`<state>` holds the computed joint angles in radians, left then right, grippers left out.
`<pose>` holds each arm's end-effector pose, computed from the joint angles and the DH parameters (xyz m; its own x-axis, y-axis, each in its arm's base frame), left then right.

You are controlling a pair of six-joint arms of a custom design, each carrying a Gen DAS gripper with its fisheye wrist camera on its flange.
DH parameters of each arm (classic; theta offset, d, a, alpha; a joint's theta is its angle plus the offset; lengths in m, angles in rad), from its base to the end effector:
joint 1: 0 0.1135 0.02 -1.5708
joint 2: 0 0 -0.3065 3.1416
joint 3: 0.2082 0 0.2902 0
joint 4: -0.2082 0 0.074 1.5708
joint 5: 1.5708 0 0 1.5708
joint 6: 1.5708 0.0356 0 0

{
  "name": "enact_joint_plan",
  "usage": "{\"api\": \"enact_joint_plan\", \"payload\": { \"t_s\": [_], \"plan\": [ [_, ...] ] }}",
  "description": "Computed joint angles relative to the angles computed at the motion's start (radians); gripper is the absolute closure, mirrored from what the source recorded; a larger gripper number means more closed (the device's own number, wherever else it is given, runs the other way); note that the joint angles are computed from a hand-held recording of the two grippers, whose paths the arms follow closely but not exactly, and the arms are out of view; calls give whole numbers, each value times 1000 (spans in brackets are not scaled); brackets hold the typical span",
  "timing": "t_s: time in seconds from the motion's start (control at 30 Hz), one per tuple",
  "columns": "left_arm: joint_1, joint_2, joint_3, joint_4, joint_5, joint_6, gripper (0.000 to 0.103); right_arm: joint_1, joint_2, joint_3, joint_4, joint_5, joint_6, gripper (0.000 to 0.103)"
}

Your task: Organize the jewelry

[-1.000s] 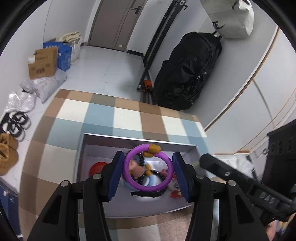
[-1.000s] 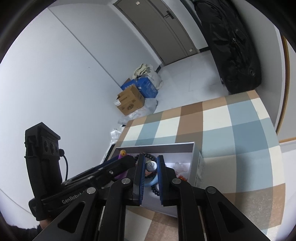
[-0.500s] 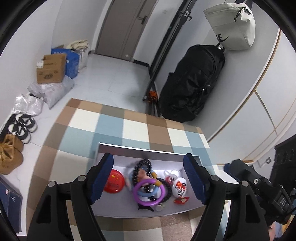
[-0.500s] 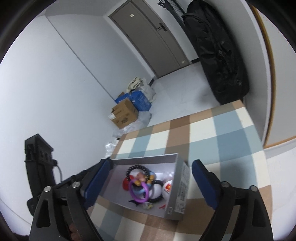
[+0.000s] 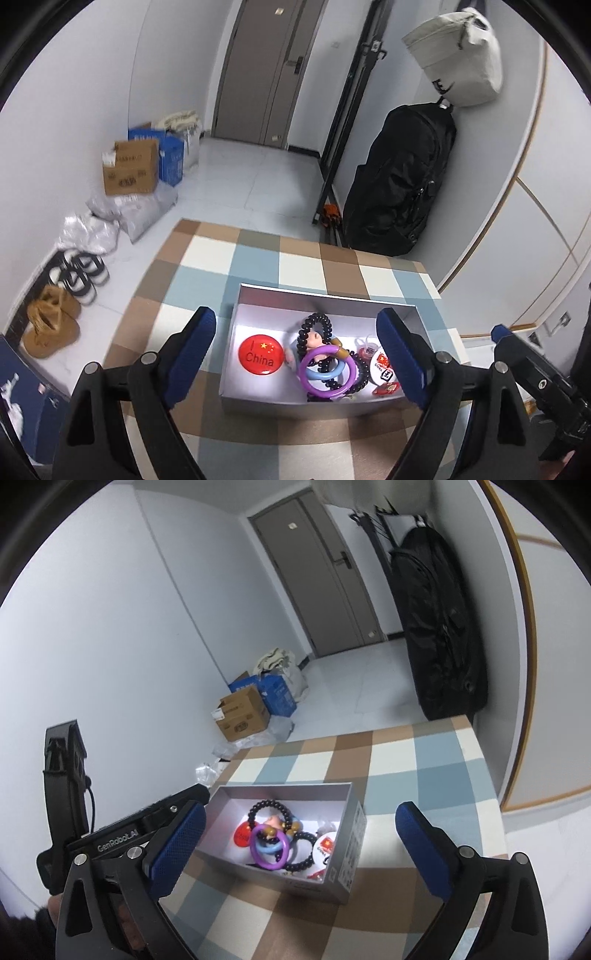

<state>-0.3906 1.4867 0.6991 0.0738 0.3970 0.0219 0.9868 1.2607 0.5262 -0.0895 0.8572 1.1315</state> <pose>0.2887 -0.1337 0.1901 -0.5916 0.2655 -0.7612 0.6345 0.7358 -0.2365 0.1567 0.1883 0.1882 -0.4100 0.4540 -0.7910 0.2544 0.8898 0.3788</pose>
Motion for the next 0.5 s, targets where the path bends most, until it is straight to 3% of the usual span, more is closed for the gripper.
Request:
{"api": "enact_joint_plan", "payload": {
  "t_s": [0.2,0.5],
  "plan": [
    [-6,-92,-88,68,-71,33,9,63,40,32,-62,57,31,0],
    [-2,-147,-143,95,-87,70,8,128,95,64,-147,95,104,0]
  ]
}}
